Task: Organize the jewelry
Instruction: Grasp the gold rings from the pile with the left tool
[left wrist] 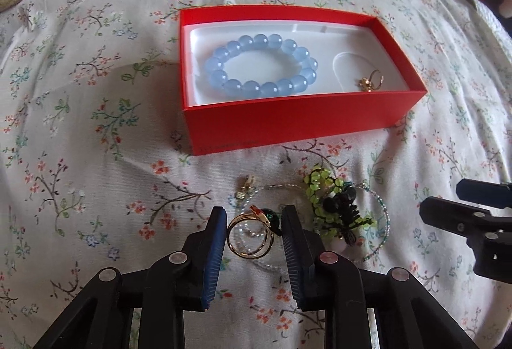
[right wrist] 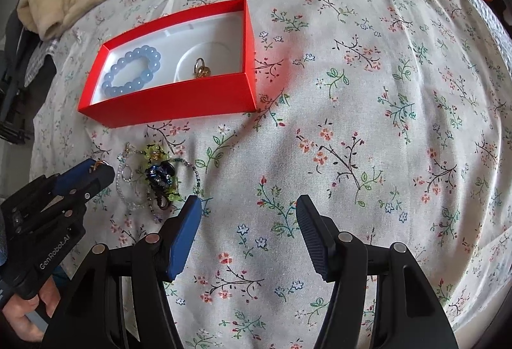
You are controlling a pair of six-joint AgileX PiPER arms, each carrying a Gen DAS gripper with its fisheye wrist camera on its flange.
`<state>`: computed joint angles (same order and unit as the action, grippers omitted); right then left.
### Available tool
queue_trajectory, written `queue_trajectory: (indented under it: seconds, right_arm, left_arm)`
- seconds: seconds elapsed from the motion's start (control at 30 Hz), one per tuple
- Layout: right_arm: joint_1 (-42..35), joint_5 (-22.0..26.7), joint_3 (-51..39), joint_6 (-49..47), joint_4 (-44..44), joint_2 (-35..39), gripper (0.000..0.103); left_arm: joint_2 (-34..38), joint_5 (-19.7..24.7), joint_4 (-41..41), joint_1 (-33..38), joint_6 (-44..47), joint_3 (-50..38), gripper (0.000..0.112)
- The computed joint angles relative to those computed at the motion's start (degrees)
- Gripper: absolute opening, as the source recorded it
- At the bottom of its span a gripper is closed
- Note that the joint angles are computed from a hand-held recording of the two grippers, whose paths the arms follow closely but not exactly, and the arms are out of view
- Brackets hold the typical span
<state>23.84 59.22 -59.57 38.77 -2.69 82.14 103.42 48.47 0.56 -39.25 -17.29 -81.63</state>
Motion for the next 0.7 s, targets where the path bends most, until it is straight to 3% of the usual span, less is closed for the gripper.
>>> queue_trajectory:
  seconds: [0.37, 0.53, 0.63, 0.7]
  right_arm:
    - [1.5, -2.3, -1.9, -0.6, 1.7, 5.9, 0.064]
    - [3.3, -1.2, -4.0, 0.8, -0.9, 10.1, 0.063]
    - [4.1, -0.9, -4.8, 1.2, -2.2, 11.5, 0.055]
    - [4.7, -0.7, -5.3, 1.5, -3.1, 12.1, 0.039]
  left_arm:
    - [-3.1, -1.2, -0.5, 3.1, 1.2, 4.7, 0.029]
    - [-3.7, -1.3, -1.1, 4.2, 2.3, 5.6, 0.029]
    - [-3.6, -1.2, -1.3, 4.5, 2.5, 5.5, 0.029]
    - [-3.5, -1.1, -1.4, 4.8, 2.7, 5.4, 0.029]
